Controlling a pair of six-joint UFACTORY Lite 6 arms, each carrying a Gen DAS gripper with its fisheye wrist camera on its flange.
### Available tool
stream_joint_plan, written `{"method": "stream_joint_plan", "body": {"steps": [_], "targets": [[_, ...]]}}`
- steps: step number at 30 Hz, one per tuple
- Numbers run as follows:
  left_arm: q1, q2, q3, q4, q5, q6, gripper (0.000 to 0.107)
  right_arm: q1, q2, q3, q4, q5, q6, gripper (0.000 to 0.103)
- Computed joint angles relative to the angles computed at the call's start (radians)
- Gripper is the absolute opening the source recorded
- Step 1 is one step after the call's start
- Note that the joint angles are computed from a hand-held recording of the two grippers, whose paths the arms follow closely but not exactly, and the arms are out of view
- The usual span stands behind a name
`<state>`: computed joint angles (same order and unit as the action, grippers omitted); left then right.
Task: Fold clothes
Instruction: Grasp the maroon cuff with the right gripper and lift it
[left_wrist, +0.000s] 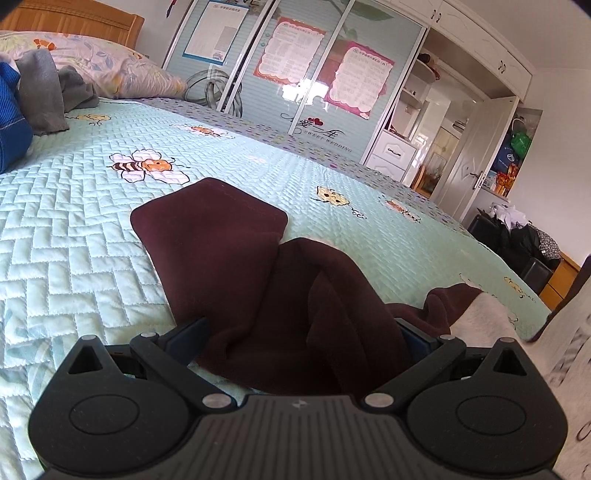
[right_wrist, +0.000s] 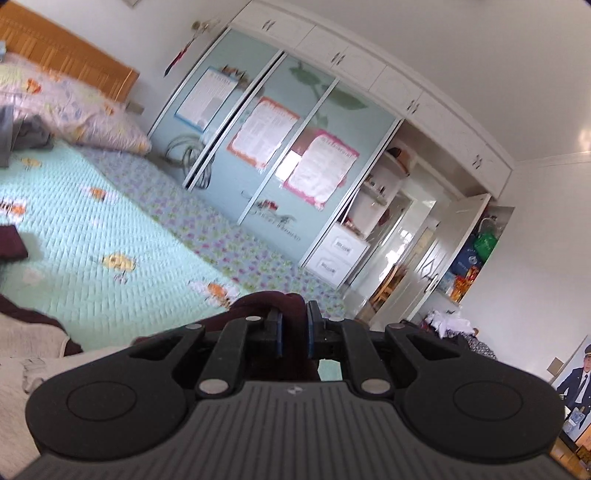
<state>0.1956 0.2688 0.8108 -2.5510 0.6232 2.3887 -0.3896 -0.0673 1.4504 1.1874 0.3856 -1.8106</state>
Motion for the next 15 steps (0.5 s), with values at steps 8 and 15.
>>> {"method": "stream_joint_plan", "body": {"steps": [8, 15], "targets": [[-0.042, -0.051, -0.007, -0.068, -0.108, 0.104, 0.102, 0.018, -0.059, -0.111, 0.110, 0.056, -0.005, 0.013], [0.020, -0.169, -0.061, 0.155, -0.149, -0.138, 0.102, -0.072, -0.123, -0.217, 0.154, 0.184, 0.030, 0.014]]}}
